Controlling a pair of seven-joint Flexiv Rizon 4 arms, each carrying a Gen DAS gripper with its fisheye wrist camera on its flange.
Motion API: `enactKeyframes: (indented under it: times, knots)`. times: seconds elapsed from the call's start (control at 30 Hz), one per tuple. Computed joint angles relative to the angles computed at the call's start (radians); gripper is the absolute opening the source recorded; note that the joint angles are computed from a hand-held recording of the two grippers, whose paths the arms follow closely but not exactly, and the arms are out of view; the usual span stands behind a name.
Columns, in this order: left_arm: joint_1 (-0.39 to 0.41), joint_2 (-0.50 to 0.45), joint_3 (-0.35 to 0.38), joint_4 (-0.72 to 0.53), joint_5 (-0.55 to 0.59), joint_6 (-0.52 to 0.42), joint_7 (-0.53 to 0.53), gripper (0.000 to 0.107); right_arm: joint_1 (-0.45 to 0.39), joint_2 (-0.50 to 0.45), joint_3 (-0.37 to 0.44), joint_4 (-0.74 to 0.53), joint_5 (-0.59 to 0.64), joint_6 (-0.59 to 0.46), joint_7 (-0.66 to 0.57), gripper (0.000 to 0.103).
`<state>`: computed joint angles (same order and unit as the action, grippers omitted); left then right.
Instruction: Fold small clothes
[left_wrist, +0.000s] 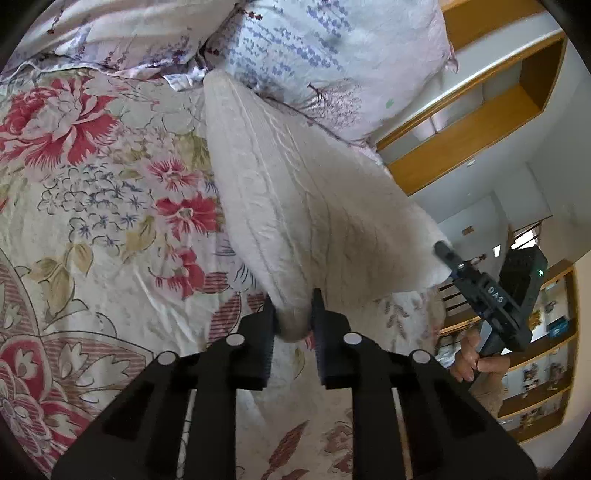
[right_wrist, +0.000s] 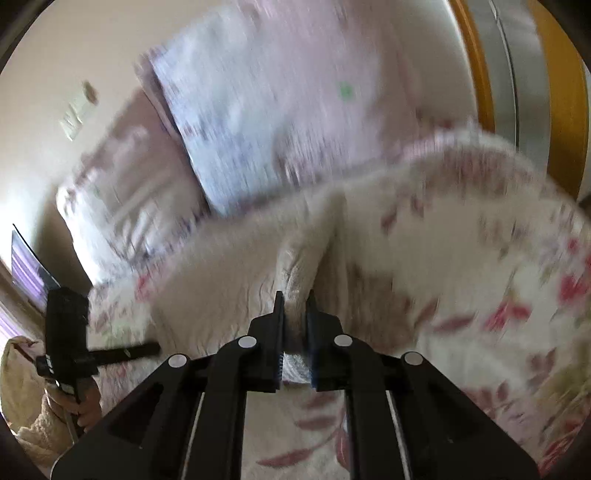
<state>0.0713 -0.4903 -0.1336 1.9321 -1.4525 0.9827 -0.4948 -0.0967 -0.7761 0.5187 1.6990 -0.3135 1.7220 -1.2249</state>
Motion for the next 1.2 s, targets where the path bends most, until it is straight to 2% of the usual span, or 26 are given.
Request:
enactKeyframes:
  times: [0.1, 0.17, 0.23, 0.27, 0.37, 0.43, 0.5, 0.53, 0.6, 0.63, 0.7, 0.83, 0.9, 0.93, 1.07, 1.13, 1.2]
  knots:
    - [0.004, 0.005, -0.002, 0.014, -0.044, -0.014, 0.045, 0.015, 0.08, 0.04, -0.112, 0.019, 0.018, 0.022, 0.022, 0.01]
    - [-0.003, 0.001, 0.004, 0.02, -0.038, -0.011, 0.046, 0.014, 0.142, 0.043, -0.195, 0.013, 0.031, -0.053, 0.053, 0.01]
    - [-0.009, -0.001, 0.005, 0.026, -0.047, 0.001, 0.06, 0.014, 0.156, 0.031, -0.216, 0.002, 0.051, -0.112, 0.061, 0.01]
    - [-0.01, -0.002, 0.006, 0.028, -0.047, 0.002, 0.06, 0.014, 0.143, 0.014, -0.198, -0.012, 0.068, -0.145, 0.06, 0.01]
    - [-0.01, -0.001, 0.008, 0.029, -0.043, -0.003, 0.057, 0.014, 0.105, -0.015, -0.143, -0.03, 0.122, -0.143, 0.03, 0.01]
    - [-0.009, 0.001, 0.011, 0.026, -0.03, -0.006, 0.049, 0.018, 0.087, -0.015, -0.115, -0.038, 0.138, -0.16, 0.004, 0.011]
    - [-0.005, 0.005, 0.012, 0.025, -0.013, -0.013, 0.033, 0.023, 0.027, -0.026, -0.032, -0.057, 0.17, -0.187, -0.039, 0.015]
    - [0.0, 0.009, 0.012, 0.027, -0.013, -0.022, 0.028, 0.025, 0.003, -0.034, 0.006, -0.065, 0.19, -0.189, -0.059, 0.022]
    - [0.005, 0.01, 0.009, 0.021, -0.029, -0.028, 0.028, 0.048, -0.064, -0.064, 0.104, -0.095, 0.237, -0.184, -0.101, 0.03]
    - [0.004, 0.01, 0.009, 0.016, -0.043, -0.019, 0.025, 0.053, -0.087, -0.078, 0.141, -0.112, 0.256, -0.185, -0.117, 0.031]
    - [0.003, 0.008, 0.01, 0.004, -0.053, -0.012, 0.017, 0.06, -0.115, -0.115, 0.199, -0.17, 0.288, -0.221, -0.136, 0.031]
    - [-0.014, -0.009, 0.01, -0.033, -0.05, 0.045, -0.007, 0.072, -0.085, -0.155, 0.201, -0.273, 0.324, -0.314, -0.15, 0.031]
    - [-0.016, -0.023, 0.008, -0.053, -0.011, 0.065, -0.044, 0.074, -0.041, -0.159, 0.161, -0.306, 0.325, -0.338, -0.157, 0.015]
    - [-0.015, -0.031, 0.005, -0.066, 0.01, 0.068, -0.064, 0.075, -0.019, -0.151, 0.135, -0.307, 0.324, -0.325, -0.166, 0.011]
    - [-0.008, -0.042, -0.015, -0.084, 0.036, 0.098, -0.077, 0.08, 0.072, -0.097, -0.006, -0.262, 0.36, -0.173, -0.149, 0.01]
    - [-0.006, -0.05, -0.019, -0.092, 0.058, 0.111, -0.086, 0.081, 0.095, -0.098, -0.045, -0.278, 0.384, -0.203, -0.141, 0.01]
    - [0.001, -0.059, -0.025, -0.097, 0.083, 0.108, -0.108, 0.081, 0.16, -0.099, -0.152, -0.286, 0.336, -0.281, -0.049, 0.01]
